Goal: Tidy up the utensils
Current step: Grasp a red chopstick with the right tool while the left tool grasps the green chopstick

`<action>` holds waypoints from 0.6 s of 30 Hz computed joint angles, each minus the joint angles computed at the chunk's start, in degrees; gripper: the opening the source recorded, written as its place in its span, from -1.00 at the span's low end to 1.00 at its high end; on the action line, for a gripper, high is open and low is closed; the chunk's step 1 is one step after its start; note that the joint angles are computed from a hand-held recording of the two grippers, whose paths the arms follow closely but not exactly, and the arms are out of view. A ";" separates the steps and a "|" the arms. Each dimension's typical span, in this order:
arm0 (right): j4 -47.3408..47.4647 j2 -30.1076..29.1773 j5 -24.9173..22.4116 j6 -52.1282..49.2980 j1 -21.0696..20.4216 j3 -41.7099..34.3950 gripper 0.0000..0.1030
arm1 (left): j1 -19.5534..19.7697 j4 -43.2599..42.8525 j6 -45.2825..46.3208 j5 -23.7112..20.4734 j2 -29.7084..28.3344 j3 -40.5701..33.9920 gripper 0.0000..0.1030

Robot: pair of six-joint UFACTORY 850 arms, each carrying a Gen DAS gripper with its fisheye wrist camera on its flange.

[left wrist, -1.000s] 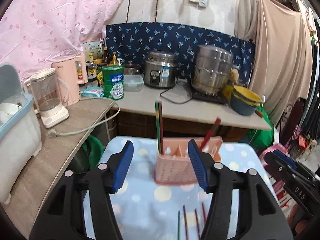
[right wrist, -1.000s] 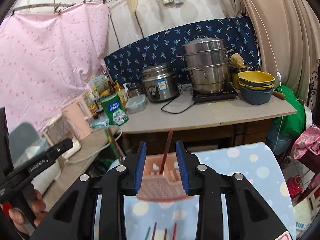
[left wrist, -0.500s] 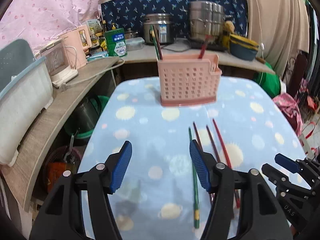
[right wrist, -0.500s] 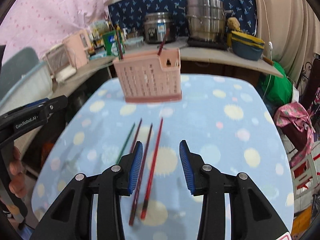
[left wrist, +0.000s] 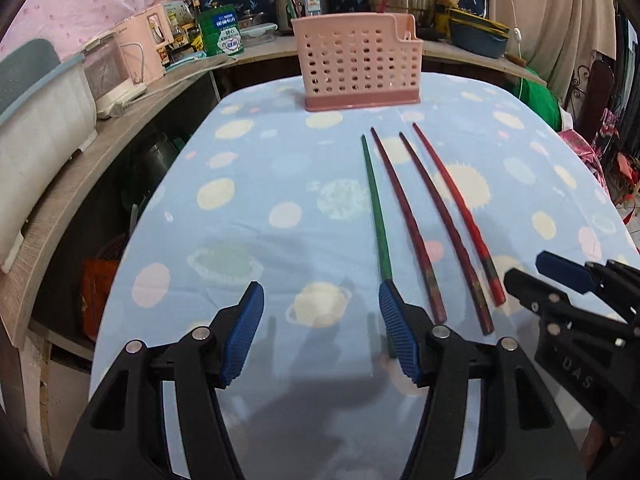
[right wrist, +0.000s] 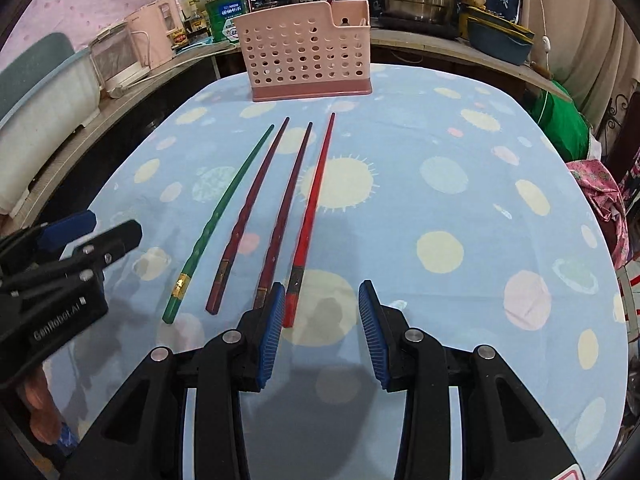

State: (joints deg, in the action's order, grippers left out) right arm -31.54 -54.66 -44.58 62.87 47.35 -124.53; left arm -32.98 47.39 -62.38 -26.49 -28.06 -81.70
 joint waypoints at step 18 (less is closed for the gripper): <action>0.86 -3.00 -1.12 -1.35 -0.14 -2.88 -0.80 | -0.01 -5.87 3.95 1.99 -2.03 -0.56 0.10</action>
State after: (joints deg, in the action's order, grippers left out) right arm -30.68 -57.65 -45.70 61.52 47.22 -127.41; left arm -32.99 41.51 -58.43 -24.50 -30.09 -82.26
